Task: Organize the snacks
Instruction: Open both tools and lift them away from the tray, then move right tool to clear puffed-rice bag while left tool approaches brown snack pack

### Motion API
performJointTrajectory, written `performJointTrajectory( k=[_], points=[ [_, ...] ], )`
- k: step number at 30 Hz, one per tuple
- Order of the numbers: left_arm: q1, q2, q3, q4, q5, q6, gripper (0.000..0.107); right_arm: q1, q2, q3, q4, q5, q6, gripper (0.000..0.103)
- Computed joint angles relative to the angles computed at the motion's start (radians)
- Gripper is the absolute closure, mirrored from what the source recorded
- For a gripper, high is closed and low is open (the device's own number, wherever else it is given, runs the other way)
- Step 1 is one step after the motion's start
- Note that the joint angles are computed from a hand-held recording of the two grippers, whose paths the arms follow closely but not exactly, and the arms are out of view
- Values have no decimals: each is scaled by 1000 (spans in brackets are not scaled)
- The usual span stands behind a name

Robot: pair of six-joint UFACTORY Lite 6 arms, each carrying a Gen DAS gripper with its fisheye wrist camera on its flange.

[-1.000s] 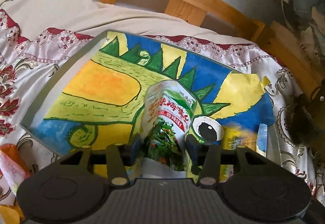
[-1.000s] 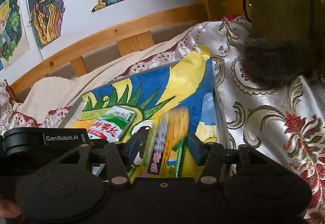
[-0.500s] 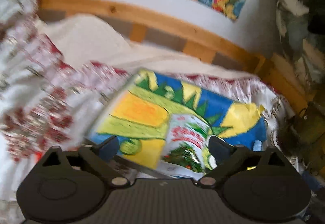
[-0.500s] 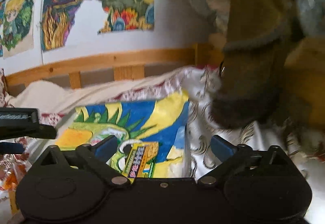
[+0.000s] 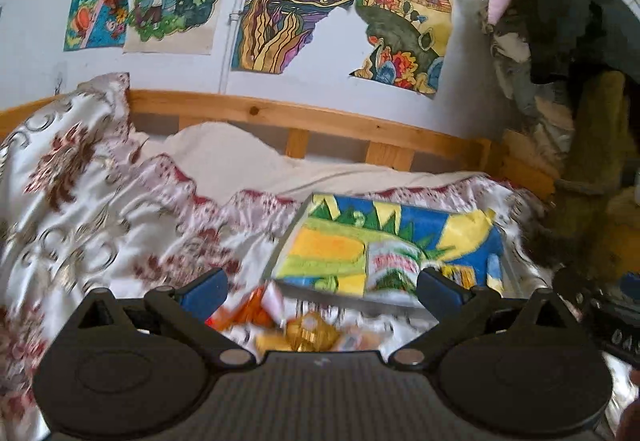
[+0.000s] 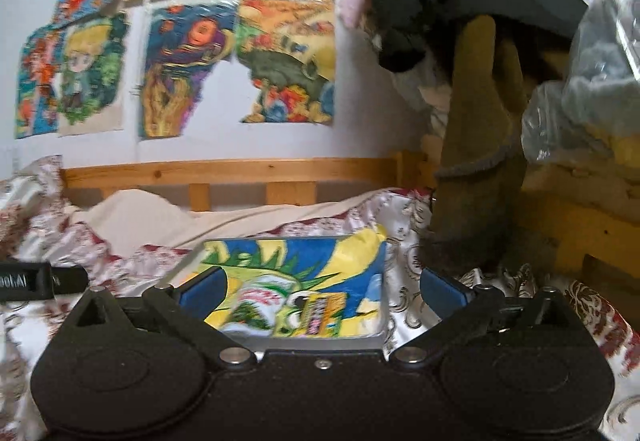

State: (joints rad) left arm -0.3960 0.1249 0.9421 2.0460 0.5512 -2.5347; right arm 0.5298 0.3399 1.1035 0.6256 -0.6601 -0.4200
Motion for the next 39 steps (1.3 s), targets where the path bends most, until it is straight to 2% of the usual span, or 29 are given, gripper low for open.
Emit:
performJointTrajectory(
  k=[6,13,15,18,21,29,39],
  points=[
    [-46,-254,-263,-95,24,55,4,100,-219,-233,56,-41,-5,1],
    [-154,-435,-410,-387,89,251,4,195,-368,-382,185,-34,-75,1],
    [-219,-470,-453,-447,137,288,4,212,-393,-412,213,-21,-92,1],
    [-311,-481,-486,-548,211,356,4,250,-420,-445,285,-7,-147,1],
    [-351,-483,-493,-612,239,406,4,280,-431,-451,366,9,-208,1],
    [-345,-518,-515,-649,227,414,4,285,-381,-393,596,126,-422,1],
    [-309,-516,-524,-684,215,419,4,273,-354,-369,635,173,-475,1]
  ],
)
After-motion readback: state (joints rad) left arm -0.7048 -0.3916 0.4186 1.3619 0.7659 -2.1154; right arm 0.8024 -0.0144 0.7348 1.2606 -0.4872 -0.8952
